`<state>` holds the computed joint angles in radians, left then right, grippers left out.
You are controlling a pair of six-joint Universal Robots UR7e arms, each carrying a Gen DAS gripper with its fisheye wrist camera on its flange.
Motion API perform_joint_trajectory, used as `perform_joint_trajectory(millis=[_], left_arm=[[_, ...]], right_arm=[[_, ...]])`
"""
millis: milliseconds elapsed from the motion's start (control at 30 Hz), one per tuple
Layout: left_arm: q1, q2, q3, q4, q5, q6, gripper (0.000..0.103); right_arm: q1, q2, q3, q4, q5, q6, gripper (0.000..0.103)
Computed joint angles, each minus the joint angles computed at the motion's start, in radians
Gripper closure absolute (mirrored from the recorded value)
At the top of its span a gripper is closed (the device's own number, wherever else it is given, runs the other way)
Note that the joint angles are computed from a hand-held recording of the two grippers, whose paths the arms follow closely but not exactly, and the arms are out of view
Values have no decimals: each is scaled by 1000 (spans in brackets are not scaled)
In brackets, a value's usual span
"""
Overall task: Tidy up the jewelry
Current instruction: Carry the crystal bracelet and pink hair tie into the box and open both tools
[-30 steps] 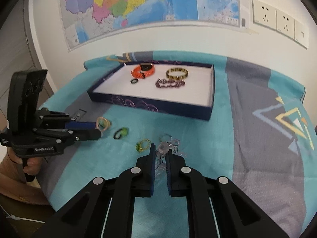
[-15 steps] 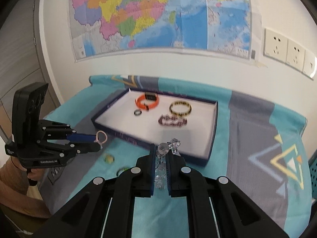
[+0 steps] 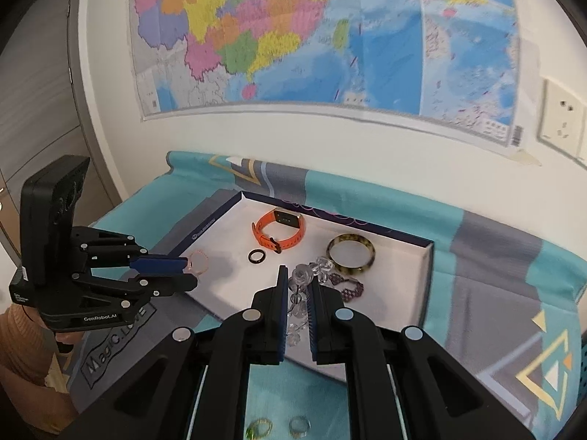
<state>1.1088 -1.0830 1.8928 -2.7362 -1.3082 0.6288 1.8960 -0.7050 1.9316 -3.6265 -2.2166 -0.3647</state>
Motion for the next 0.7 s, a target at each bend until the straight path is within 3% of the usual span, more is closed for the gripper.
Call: perform_joint_trajectory(millis=[700], left_arm=[[20, 151, -147, 91, 83, -22, 83]], right_arm=[[-87, 58, -127, 222, 13, 74, 94]])
